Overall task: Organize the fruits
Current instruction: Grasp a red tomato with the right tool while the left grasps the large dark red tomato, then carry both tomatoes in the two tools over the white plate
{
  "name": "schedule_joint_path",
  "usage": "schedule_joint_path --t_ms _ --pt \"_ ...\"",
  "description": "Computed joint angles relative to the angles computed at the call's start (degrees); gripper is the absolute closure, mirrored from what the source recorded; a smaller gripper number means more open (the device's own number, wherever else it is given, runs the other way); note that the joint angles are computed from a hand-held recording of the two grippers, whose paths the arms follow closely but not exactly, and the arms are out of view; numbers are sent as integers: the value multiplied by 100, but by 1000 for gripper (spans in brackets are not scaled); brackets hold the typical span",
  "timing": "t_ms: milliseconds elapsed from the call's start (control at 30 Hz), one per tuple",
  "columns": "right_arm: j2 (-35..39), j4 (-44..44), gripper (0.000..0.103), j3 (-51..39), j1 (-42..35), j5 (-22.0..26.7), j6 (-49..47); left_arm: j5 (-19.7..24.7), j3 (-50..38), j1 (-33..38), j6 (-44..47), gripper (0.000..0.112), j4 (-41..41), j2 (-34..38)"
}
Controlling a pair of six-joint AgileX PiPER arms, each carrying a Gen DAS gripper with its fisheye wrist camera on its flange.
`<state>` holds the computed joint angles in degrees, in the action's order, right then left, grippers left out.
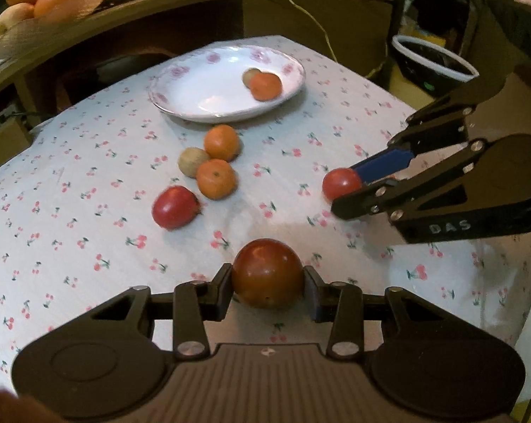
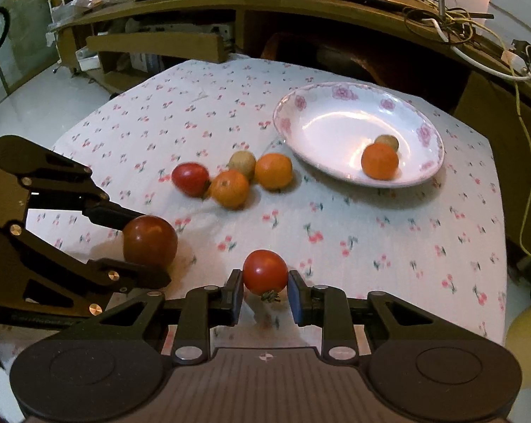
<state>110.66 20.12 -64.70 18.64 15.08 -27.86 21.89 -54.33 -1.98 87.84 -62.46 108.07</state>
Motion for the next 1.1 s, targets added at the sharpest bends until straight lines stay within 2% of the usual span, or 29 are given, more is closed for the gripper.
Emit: schedule_joint_path --t_ms 300,367,667,767,833,867,967,1100 --pt "-186 -537 75 427 6 -151 640 -382 151 -194 172 64 -74 -67" --pt "-185 -297 74 436 -20 -162 391 -383 154 -185 171 62 -77 -68" --pt "-251 407 62 546 -56 -231 -429 -530 152 -255 363 53 -323 -47" --pt "-233 649 61 543 -55 -310 -710 -558 137 -254 341 53 -373 -28" --pt "-188 632 61 501 -46 -299 -718 -526 112 -262 221 56 -260 -20" --pt "-176 582 62 480 -34 -270 -685 -489 98 -265 143 61 -180 -21" --pt "-158 -223 76 410 19 -118 133 -674 160 -366 -32 66 -46 -85" --pt "-240 -649 76 498 56 -119 614 -720 136 -425 -747 67 511 -122"
